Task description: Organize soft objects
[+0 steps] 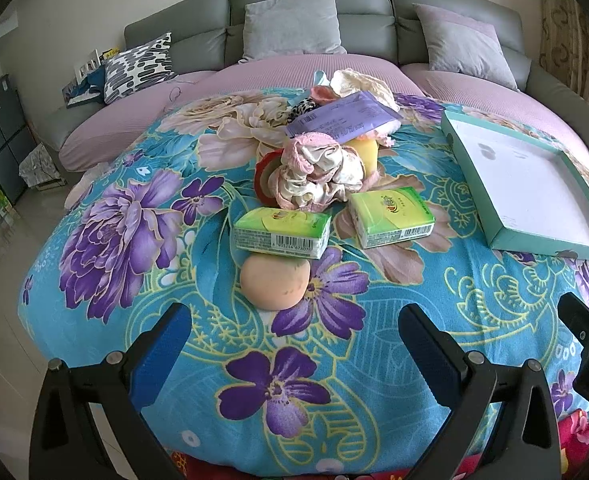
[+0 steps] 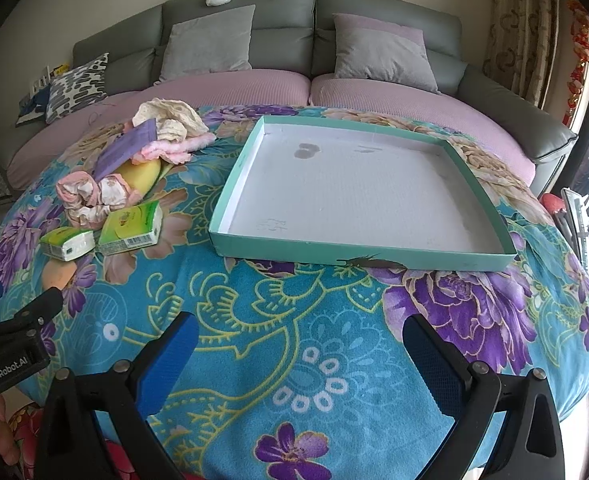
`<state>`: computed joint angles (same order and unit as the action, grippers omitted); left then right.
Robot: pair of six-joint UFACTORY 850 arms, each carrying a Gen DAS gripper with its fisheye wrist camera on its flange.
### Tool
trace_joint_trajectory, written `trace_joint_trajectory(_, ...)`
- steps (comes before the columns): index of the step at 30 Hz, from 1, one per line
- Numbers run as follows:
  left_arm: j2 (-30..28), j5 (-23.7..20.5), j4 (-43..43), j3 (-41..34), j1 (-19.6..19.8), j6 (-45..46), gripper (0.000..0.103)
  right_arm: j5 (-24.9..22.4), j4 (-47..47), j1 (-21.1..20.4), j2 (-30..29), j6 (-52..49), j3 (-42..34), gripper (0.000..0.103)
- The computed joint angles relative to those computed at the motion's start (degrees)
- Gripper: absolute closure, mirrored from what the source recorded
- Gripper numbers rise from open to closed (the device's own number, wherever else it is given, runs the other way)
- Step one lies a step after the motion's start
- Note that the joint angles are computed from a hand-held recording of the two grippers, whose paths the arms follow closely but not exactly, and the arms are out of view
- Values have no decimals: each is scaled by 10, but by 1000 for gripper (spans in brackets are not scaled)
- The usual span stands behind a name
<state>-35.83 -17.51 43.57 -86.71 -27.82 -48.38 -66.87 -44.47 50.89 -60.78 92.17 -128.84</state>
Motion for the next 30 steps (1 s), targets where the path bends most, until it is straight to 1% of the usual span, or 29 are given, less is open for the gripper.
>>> trace_joint_trajectory(11,1,1,1,1,0,-1,0,0,-4,1,4,3,6,0)
trace_joint_trajectory(30,3,5,11,7,1,-10,0,-9,-5,3,-5,-6,-9,0)
